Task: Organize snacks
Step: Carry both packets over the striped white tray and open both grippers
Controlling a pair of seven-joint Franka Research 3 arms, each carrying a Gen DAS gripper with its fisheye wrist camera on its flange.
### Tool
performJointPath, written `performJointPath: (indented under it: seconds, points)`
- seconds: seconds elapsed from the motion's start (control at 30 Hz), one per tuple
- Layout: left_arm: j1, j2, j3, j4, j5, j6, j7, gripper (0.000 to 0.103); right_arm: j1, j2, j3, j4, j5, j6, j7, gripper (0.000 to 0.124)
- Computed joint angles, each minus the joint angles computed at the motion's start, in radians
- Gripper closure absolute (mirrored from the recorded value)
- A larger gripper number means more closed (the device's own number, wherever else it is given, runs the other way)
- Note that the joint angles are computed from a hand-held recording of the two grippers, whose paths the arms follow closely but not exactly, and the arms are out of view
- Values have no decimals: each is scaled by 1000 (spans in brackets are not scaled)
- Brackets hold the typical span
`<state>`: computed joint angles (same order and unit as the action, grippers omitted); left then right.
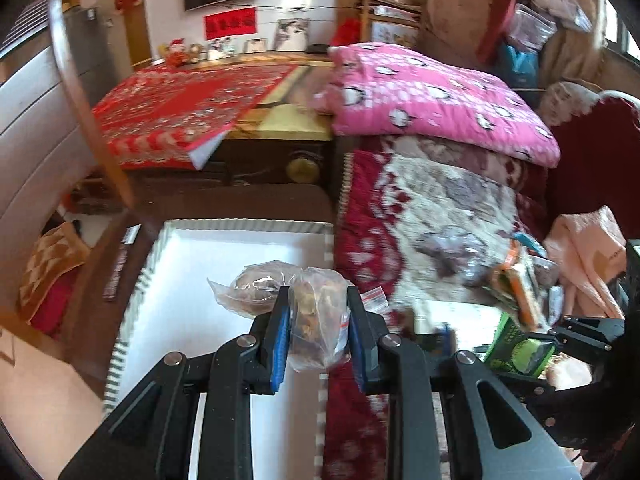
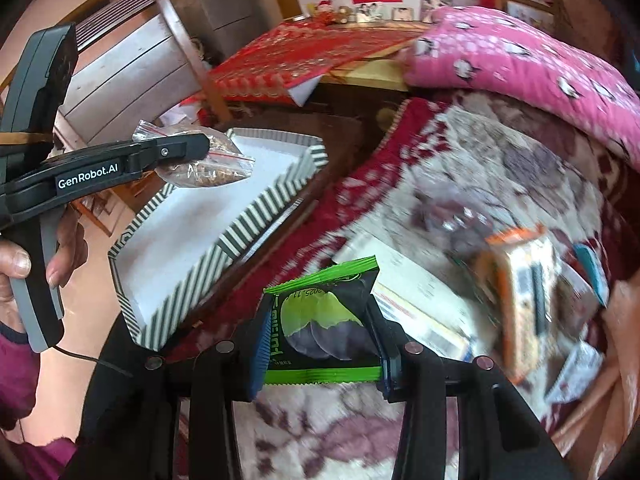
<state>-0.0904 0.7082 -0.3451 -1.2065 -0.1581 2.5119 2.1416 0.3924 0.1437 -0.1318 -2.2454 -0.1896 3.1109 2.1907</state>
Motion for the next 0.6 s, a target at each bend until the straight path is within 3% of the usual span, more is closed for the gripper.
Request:
performJointPath:
  seconds: [0.2, 0.6]
  points:
    - [8, 53, 36, 86, 22, -24, -48, 78, -47, 73, 83, 121, 116, -48, -149, 79]
    - [17, 143, 97, 199, 100, -56, -152, 78, -53, 258, 153, 423, 281, -172, -381, 79]
